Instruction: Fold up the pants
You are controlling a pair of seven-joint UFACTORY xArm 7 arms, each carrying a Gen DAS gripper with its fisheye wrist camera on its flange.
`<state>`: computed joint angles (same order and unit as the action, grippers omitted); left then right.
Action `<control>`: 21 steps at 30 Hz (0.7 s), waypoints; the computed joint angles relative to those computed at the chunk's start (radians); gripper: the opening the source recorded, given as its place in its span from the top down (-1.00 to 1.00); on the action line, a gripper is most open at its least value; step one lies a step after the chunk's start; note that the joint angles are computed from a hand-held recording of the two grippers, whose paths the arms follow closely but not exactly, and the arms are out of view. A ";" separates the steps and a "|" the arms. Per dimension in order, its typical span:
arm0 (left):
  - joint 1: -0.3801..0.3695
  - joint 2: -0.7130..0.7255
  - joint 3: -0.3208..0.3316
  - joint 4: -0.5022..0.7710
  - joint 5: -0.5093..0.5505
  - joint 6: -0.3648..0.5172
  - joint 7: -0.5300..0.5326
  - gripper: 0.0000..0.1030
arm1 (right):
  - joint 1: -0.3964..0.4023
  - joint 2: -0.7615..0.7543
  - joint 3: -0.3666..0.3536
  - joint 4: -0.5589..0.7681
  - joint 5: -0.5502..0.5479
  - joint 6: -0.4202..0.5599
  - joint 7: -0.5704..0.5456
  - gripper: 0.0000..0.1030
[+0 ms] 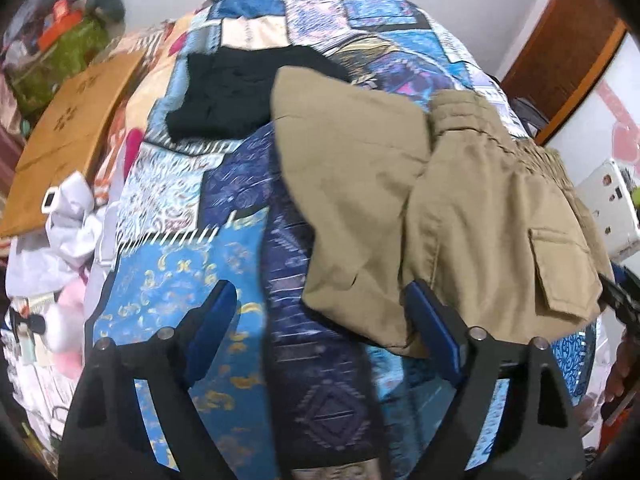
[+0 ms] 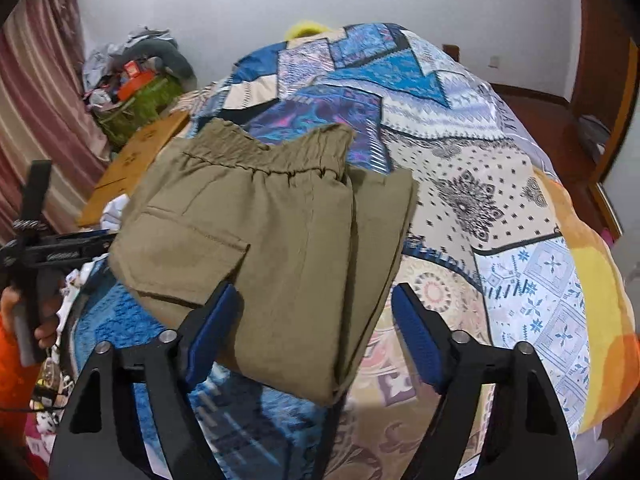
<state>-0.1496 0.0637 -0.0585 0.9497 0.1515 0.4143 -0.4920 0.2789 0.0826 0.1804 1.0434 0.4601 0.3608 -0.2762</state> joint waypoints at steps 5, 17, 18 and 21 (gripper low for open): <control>-0.014 -0.014 0.010 -0.012 0.132 -0.021 -0.087 -0.49 | -0.026 0.014 -0.001 0.015 0.077 0.018 -0.044 -0.04; 0.045 -0.065 0.024 -0.088 0.269 -0.004 -0.202 -0.10 | -0.004 0.002 -0.005 -0.020 -0.023 -0.032 -0.011 0.17; 0.047 -0.067 0.020 -0.079 0.279 0.004 -0.200 -0.10 | -0.009 0.003 -0.004 -0.010 -0.014 -0.015 -0.018 0.17; 0.048 -0.082 0.010 -0.050 0.293 -0.007 -0.175 -0.10 | -0.016 0.004 -0.010 0.014 -0.014 0.004 -0.017 0.17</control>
<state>-0.1013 -0.0187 -0.0489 0.8994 0.4447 0.4070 -0.6665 0.2634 0.0863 0.1703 1.0579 0.4457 0.3650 -0.2929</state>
